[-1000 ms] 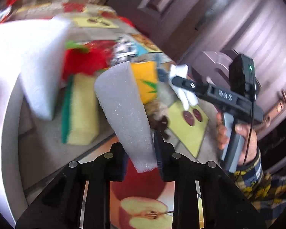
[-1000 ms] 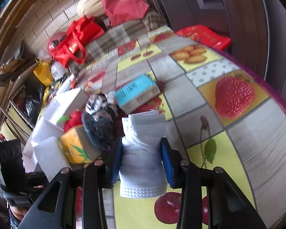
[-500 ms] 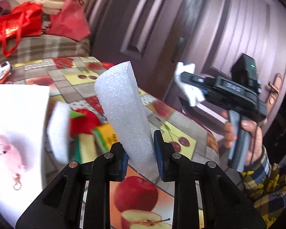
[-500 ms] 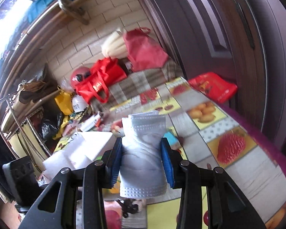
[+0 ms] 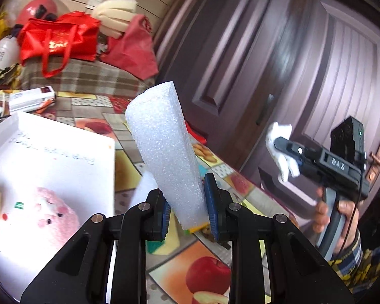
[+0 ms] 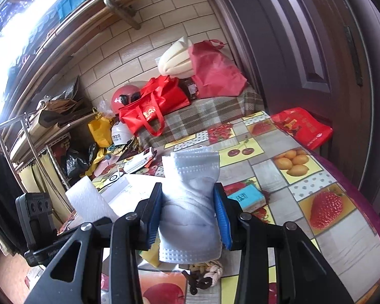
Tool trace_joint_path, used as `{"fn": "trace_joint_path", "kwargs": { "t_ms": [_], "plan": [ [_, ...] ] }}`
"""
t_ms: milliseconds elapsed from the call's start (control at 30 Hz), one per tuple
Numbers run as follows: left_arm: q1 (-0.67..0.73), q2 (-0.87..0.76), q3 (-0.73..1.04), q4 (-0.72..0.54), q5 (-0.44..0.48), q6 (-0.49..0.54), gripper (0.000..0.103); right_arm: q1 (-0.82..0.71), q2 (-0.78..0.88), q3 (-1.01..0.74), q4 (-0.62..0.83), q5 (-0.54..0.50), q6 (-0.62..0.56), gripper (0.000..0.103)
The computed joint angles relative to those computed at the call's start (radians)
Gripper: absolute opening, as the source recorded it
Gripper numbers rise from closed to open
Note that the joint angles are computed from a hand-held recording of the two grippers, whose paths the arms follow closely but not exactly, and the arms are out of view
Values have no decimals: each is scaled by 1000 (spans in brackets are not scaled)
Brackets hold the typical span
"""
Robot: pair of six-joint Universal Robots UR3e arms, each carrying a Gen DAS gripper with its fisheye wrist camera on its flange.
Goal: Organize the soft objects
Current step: 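Carry mask and foam sheet into the white tray and open both tools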
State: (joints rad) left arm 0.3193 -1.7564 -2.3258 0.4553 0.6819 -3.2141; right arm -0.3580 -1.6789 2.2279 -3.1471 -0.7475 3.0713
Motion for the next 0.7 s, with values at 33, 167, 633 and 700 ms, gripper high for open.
{"fn": "trace_joint_path", "kwargs": {
  "t_ms": [33,167,633,700],
  "plan": [
    [12,1,-5,8,-8,-8,24,10,6,-7,-1,-4,1,39],
    [64,29,-58,58,-31,-41,24,43,25,-30,2,-14,-1,39],
    [270,79,-160,189,-50,-152,24,210,138,-212,86,-64,11,39],
    [344,73,-189,233,-89,-194,24,241,159,-246,99,-79,13,39]
  ]
}}
